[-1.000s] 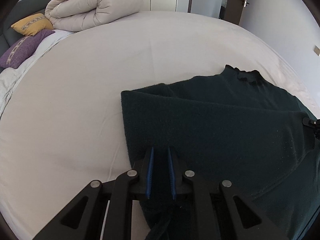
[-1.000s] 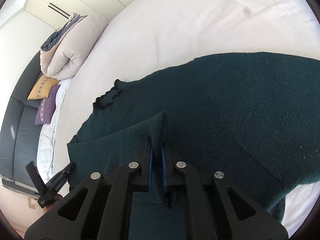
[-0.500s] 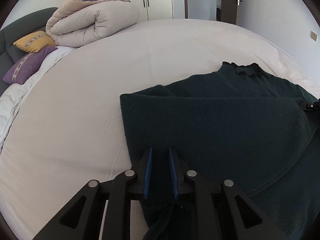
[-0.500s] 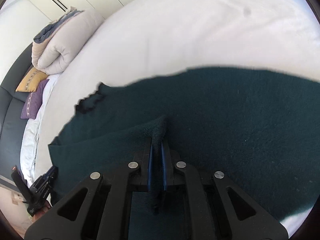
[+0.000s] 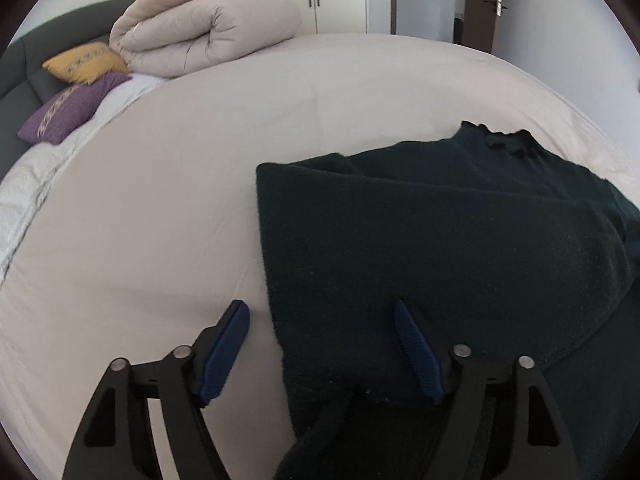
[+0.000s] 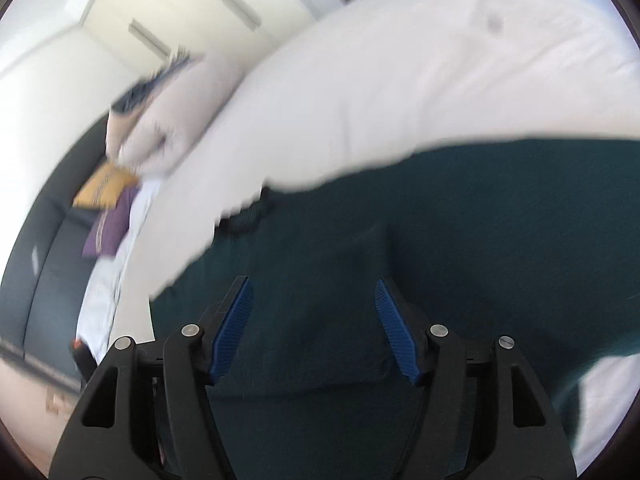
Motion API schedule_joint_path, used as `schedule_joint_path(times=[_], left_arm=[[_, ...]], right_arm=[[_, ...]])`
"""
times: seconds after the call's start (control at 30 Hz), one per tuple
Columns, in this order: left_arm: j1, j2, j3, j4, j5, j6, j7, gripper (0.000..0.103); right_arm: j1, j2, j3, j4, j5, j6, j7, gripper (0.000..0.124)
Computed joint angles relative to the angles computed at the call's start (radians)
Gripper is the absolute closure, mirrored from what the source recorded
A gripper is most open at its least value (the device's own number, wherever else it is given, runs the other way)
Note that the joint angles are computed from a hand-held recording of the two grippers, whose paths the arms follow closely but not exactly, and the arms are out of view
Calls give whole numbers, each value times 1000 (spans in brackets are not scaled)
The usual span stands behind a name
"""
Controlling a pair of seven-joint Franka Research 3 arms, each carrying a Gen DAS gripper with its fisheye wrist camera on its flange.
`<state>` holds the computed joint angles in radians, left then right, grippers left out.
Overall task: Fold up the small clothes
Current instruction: 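Move the right gripper to the other sleeve cuff and grasp it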
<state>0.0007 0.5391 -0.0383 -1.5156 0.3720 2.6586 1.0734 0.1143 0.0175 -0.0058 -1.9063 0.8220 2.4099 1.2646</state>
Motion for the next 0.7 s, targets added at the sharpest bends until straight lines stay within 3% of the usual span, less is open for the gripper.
schedule_joint_path(times=[0.03, 0.1, 0.17, 0.33, 0.5, 0.57, 0.7], left_arm=[[18, -3, -17, -4, -25, 2, 16, 22], [17, -25, -14, -28, -27, 4, 16, 22], [7, -62, -3, -72, -11, 28, -7, 27], [28, -167, -44, -200, -59, 173, -4, 28], [122, -203, -208, -229, -300, 228, 195, 25], [125, -207, -240, -229, -378, 219, 245, 22], [119, -187, -292, -205, -527, 186, 326, 22]], right_arm=[[1, 19, 2, 10, -40, -28, 17, 62], [-2, -4, 3, -27, 33, 13, -54, 65], [-18, -44, -16, -52, 65, -9, 16, 62], [-75, -285, -109, -273, 156, 103, 5, 62], [-202, -455, -233, -444, 144, 178, 132, 62], [-268, -479, -279, -485, 115, 177, 213, 61], [-272, -477, -378, -508, 236, 163, 178, 74]])
